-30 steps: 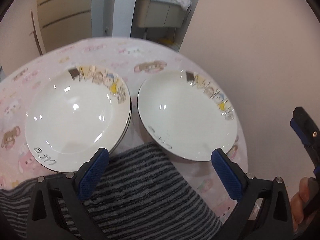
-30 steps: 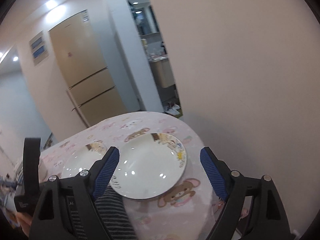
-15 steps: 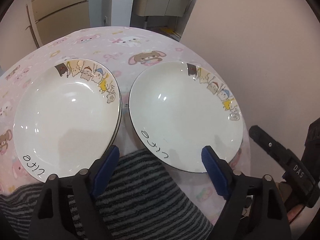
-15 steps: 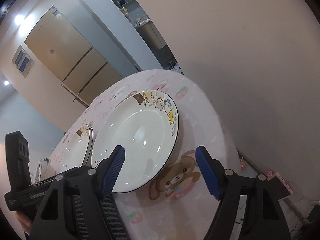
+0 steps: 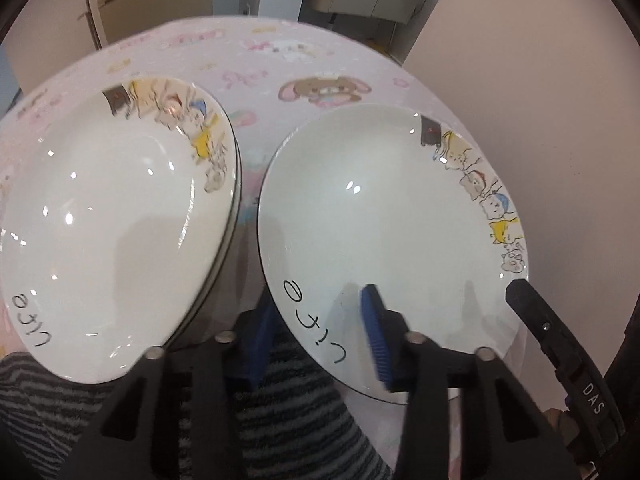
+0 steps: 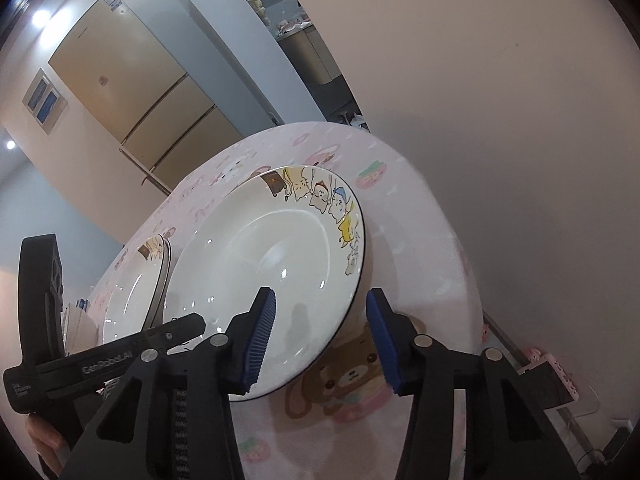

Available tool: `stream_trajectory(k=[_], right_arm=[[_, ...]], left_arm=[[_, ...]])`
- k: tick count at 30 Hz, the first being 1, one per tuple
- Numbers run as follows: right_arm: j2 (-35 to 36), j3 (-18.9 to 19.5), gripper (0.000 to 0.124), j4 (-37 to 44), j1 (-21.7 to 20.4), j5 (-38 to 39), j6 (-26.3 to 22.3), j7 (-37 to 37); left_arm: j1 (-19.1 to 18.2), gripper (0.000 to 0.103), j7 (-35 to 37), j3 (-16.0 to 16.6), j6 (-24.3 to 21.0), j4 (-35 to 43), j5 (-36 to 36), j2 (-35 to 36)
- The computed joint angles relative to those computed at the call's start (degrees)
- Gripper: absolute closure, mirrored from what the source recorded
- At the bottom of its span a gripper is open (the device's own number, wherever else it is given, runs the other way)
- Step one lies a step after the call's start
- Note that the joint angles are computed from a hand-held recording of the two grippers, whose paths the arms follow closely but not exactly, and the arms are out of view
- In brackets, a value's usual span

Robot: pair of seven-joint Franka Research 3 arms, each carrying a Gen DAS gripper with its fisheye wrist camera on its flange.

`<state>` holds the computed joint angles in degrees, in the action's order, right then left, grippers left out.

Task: Organize plates and bowls
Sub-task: 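Move both grippers to the rim of the remaining cartoon plate, then close the left gripper on the plate rim while the right gripper grips it too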

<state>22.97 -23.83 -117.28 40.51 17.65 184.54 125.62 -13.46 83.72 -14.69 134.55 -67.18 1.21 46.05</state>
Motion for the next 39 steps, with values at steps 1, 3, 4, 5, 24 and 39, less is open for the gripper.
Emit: stream_trajectory(k=[1, 3, 4, 5, 24, 39], right_arm=[[0.55, -0.30, 0.078, 0.64, 0.16, 0.04, -0.49, 0.19], [1.85, -3.19, 0.080, 1.28, 2.72, -0.11, -0.54, 1.83], [2.65, -5.20, 0.080, 1.58, 4.56, -0.18, -0.41, 2.64], [3.88, -9.07, 0.080, 1.86, 8.10, -0.30, -0.58, 3.79], [7.60, -10.89, 0.106, 3.80, 8.67, -2.33, -0.83, 6.58], [7.71, -16.62, 0.102, 1.32, 15.37, -0.36, -0.57, 5.71]], left_arm=[[0.22, 0.068, -0.03, -0.19, 0.56, -0.11, -0.31, 0.00], [0.69, 0.069, 0.47, -0.51, 3.80, -2.37, -0.43, -0.83], [1.22, 0.069, 1.22, -1.13, 3.93, -2.07, -1.07, -0.36], [1.23, 0.070, 1.41, -0.93, 6.25, -3.73, -0.81, -1.05], [3.62, 0.073, 4.61, -2.85, 22.02, -15.86, 0.75, -5.29], [2.89, 0.073, 5.34, -2.13, 25.32, -19.20, 4.09, -7.16]])
